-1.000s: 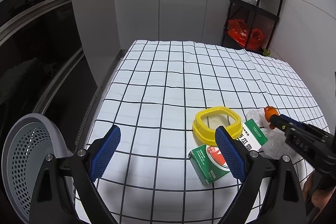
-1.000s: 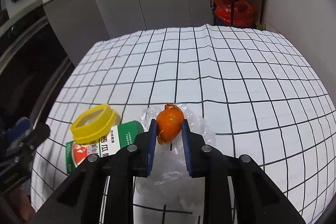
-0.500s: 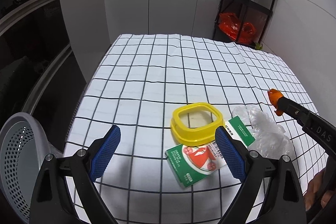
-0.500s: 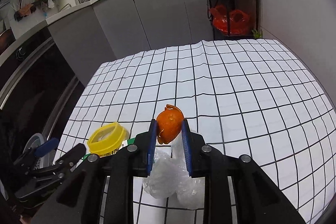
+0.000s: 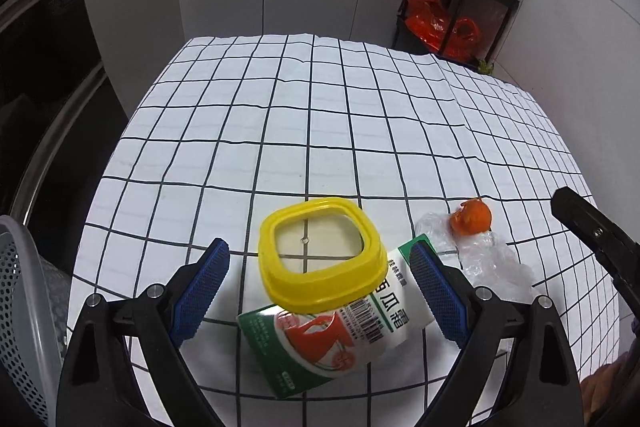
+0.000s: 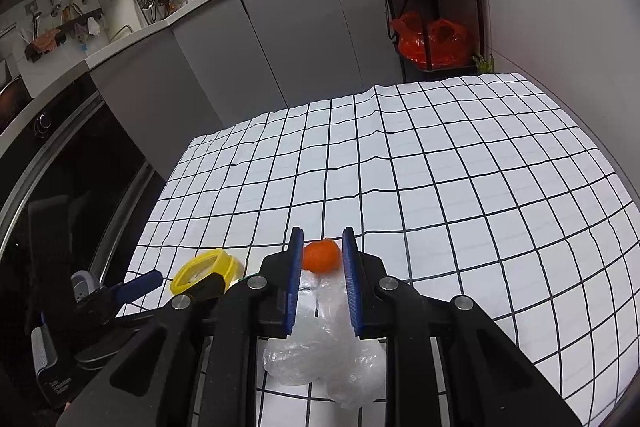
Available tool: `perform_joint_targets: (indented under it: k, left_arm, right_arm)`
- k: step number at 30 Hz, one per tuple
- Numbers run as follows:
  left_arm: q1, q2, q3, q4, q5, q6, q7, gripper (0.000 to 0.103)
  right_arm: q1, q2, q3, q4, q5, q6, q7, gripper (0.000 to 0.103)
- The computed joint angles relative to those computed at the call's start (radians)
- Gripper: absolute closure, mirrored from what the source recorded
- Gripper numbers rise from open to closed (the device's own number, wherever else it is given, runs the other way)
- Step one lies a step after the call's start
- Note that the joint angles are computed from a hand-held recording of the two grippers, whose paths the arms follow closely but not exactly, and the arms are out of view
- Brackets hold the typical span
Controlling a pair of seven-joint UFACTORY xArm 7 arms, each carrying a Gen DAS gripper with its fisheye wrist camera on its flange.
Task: Collect trash
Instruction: 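Grasp the yellow plastic lid with the left tool while the right tool holds the peel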
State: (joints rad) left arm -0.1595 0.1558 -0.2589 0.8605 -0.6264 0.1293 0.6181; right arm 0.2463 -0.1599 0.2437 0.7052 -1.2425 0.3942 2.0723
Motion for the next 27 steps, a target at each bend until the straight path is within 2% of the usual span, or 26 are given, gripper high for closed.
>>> perform_joint_targets:
  k: [6, 9, 11, 17, 21, 27]
  left_arm:
    - [-0.015, 0.034, 0.018, 0.022, 0.092, 0.000, -0.096, 0.013]
    - [0.003, 0.048, 0.004, 0.034, 0.097, 0.011, -0.103, 0.023]
    - [0.034, 0.053, -0.027, 0.043, 0.060, 0.024, -0.067, 0.032]
    - [0.036, 0.049, -0.025, 0.041, 0.049, 0.021, -0.051, 0.036]
    - [0.068, 0.022, -0.056, 0.023, -0.043, 0.004, 0.035, 0.036]
    - [0.068, -0.062, -0.057, -0.035, -0.233, -0.050, 0.254, 0.036]
  right_arm:
    - [-0.020, -0.043, -0.001, -0.040, -0.007, -0.028, 0.027, 0.084]
    - [-0.034, -0.054, 0.003, -0.051, -0.005, -0.044, 0.028, 0.084]
    - [-0.037, -0.052, 0.008, -0.051, 0.007, -0.050, 0.017, 0.084]
    - [-0.039, -0.027, 0.015, -0.038, 0.032, -0.065, -0.027, 0.084]
    - [-0.028, 0.011, 0.011, -0.023, 0.056, -0.065, -0.070, 0.084]
    - [0.007, 0.086, -0.014, 0.017, 0.088, -0.057, -0.136, 0.082]
